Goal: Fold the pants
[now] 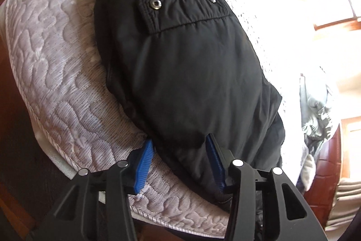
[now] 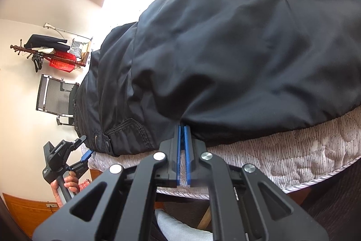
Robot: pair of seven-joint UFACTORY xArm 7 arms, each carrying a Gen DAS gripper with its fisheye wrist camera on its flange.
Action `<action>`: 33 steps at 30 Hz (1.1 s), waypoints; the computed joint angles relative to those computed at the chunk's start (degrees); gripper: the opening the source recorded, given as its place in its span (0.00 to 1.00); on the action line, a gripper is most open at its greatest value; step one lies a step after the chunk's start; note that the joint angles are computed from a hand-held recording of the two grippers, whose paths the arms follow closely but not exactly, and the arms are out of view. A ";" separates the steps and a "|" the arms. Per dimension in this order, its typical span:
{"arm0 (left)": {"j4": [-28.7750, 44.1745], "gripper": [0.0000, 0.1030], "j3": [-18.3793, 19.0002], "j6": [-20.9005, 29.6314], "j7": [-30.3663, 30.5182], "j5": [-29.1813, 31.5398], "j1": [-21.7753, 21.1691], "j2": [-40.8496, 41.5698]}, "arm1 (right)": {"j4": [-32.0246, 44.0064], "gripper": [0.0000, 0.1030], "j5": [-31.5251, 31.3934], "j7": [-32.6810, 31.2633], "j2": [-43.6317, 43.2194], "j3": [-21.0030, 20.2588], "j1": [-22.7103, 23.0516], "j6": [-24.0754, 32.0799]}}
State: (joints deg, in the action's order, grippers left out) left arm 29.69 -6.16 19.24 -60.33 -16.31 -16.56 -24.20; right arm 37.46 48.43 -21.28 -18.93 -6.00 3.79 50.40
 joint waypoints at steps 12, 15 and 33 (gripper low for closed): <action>-3.36 0.40 -0.13 5.10 -1.86 2.74 1.89 -10.23 | 0.12 0.04 0.09 0.12 0.23 0.04 -0.17 0.16; -1.99 0.40 0.72 4.44 -0.81 2.23 1.69 -7.16 | 0.16 0.04 0.15 0.22 0.26 0.01 -0.20 0.22; -0.35 0.45 2.09 0.91 2.31 -3.07 1.68 -0.29 | -0.01 0.04 -0.01 0.24 -0.22 0.03 -0.34 0.36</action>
